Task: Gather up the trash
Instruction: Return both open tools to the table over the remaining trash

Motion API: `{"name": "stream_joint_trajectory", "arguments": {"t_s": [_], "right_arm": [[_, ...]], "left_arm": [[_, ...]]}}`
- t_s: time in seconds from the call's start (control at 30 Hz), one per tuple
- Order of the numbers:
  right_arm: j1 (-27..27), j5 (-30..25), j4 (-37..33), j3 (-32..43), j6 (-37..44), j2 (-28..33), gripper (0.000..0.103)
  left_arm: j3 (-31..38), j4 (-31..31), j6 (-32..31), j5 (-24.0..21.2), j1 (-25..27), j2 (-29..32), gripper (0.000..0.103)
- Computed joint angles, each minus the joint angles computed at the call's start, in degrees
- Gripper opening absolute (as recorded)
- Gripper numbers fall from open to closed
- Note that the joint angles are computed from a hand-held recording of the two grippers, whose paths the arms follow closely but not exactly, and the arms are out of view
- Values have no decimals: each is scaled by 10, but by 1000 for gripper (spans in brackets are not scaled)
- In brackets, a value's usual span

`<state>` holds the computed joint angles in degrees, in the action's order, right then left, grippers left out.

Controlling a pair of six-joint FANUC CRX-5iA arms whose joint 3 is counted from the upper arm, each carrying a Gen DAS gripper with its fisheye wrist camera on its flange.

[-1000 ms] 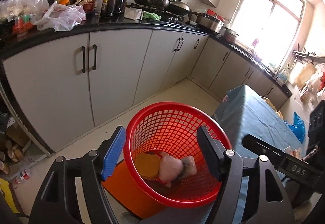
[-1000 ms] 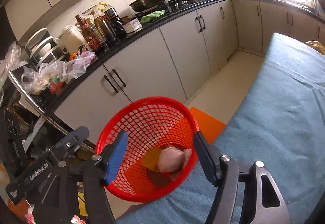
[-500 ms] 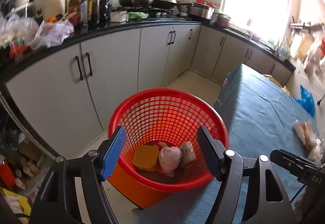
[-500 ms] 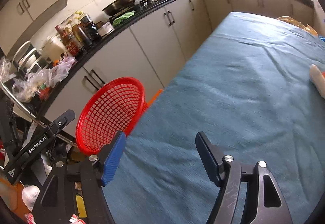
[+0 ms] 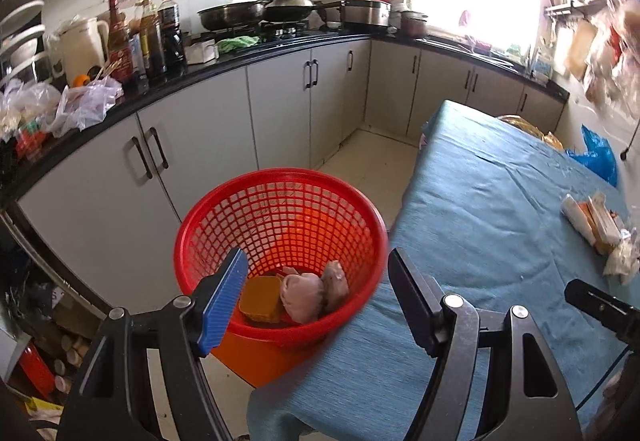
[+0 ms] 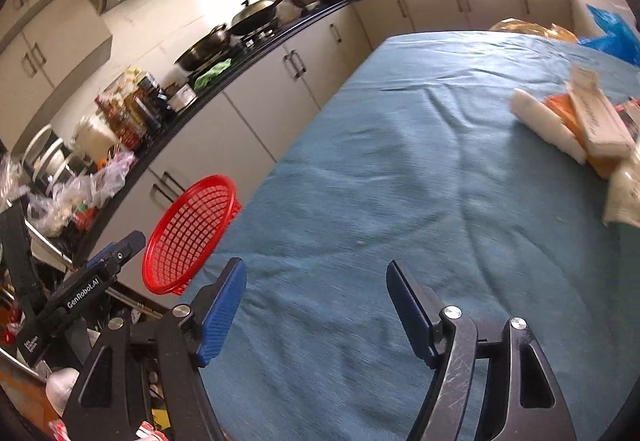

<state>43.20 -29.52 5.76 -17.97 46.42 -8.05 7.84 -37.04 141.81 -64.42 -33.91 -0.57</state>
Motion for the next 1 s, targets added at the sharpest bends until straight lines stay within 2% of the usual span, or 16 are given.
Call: {"name": "stream_joint_trajectory", "arguments": {"t_s": [0.13,0.23,0.37,0.63,0.77,0.87,1.0], "right_arm": [[-8,7,8,-30,-13,-30,77],[-14,13,27,-57,-32,-56,77],[-26,13,81,-109,-87,-102,78],[-80,-31,122,-164,-153,-175,80],[-114,-50,150,-173,-185,-186,82],[-141,-61,162,-167,-199,-178,82],[-183,-46,168,-152,-202,-157,82]], "left_arm": [[18,-3,-8,-7,-17,16,72],[22,23,-21,7,-14,21,72],[18,91,-60,54,5,24,72],[34,255,-192,132,31,73,73],[52,328,-252,160,31,107,73],[75,356,-276,165,22,134,73],[110,382,-296,162,13,167,76]]}}
